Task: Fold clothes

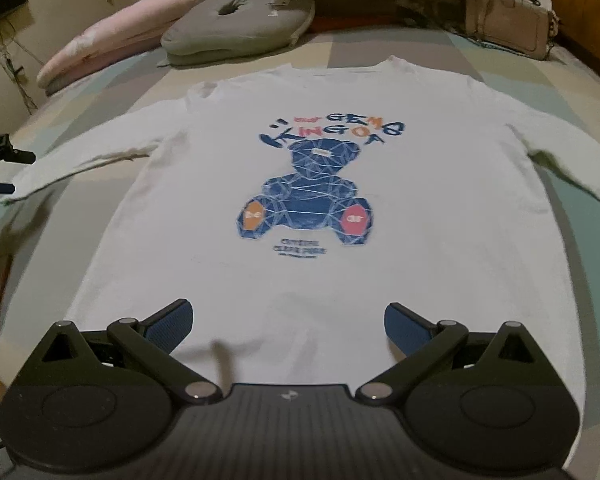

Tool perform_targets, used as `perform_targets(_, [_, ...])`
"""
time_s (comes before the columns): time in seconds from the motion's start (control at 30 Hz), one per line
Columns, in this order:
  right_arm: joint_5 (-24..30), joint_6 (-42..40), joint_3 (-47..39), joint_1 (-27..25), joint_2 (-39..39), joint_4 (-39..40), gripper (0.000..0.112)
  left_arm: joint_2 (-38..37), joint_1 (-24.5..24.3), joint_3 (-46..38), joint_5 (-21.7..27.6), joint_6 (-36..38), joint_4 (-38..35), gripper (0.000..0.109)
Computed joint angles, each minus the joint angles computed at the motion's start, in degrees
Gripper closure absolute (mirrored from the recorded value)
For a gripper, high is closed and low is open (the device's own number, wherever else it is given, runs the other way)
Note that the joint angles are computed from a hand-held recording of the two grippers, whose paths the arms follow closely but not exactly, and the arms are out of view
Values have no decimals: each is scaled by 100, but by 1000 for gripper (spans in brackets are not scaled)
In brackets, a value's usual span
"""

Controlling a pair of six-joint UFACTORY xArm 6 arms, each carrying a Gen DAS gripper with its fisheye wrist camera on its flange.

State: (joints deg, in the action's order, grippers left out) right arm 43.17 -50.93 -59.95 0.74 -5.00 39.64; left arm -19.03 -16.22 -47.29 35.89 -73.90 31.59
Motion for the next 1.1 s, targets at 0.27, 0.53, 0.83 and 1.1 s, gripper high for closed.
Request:
perform_targets(0.27, [-32,-115,72,-63,-148,23,9,1357,-420,-1278,-1044,-242,638,8])
perform_targets(0.53, [-477,30,-53,-300,132,-62,9,3432,-666,-3031,-515,-909,1443,8])
perform_targets(0.83, [-991,-64,-69,-379,584,-397,9,3400,-1273,-2965,457,-234,1649,7])
perform_targets(1.1, [-1361,-672,197,-310,528,65,9,3644,-1904,-4027,451,156,1602,7])
